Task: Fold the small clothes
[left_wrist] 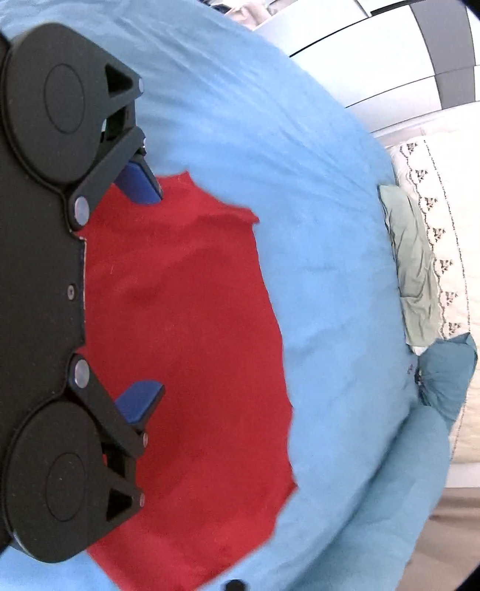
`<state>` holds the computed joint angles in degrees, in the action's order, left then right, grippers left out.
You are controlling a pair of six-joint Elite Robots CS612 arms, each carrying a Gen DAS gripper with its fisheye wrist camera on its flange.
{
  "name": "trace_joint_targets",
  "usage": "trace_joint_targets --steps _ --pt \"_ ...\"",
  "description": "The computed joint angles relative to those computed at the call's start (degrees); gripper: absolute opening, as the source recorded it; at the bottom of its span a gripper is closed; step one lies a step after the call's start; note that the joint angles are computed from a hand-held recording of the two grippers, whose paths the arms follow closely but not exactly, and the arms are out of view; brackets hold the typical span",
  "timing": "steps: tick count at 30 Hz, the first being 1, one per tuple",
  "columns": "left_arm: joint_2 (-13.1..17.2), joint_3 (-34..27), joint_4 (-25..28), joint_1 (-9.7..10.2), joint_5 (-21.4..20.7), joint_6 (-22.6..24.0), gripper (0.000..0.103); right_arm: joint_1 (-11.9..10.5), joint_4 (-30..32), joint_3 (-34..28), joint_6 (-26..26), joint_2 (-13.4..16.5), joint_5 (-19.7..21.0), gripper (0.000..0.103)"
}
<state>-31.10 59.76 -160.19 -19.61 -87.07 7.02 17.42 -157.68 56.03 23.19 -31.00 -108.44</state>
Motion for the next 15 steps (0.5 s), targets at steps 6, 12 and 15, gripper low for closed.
trace_joint_targets --steps 6,12,15 --pt "-2.16 3.05 3.64 -1.65 -1.49 -4.26 0.103 1.08 4.85 8.28 18.04 -5.16 -2.22 0.103" --pt "-1.81 3.46 5.66 -2.75 -2.42 -3.45 0.102 1.37 2.47 11.72 26.88 -4.59 -1.06 0.096" --pt "-1.78 3.33 6.9 -2.78 -2.9 -5.24 0.102 0.84 -1.73 12.92 31.88 -3.54 0.09 0.086"
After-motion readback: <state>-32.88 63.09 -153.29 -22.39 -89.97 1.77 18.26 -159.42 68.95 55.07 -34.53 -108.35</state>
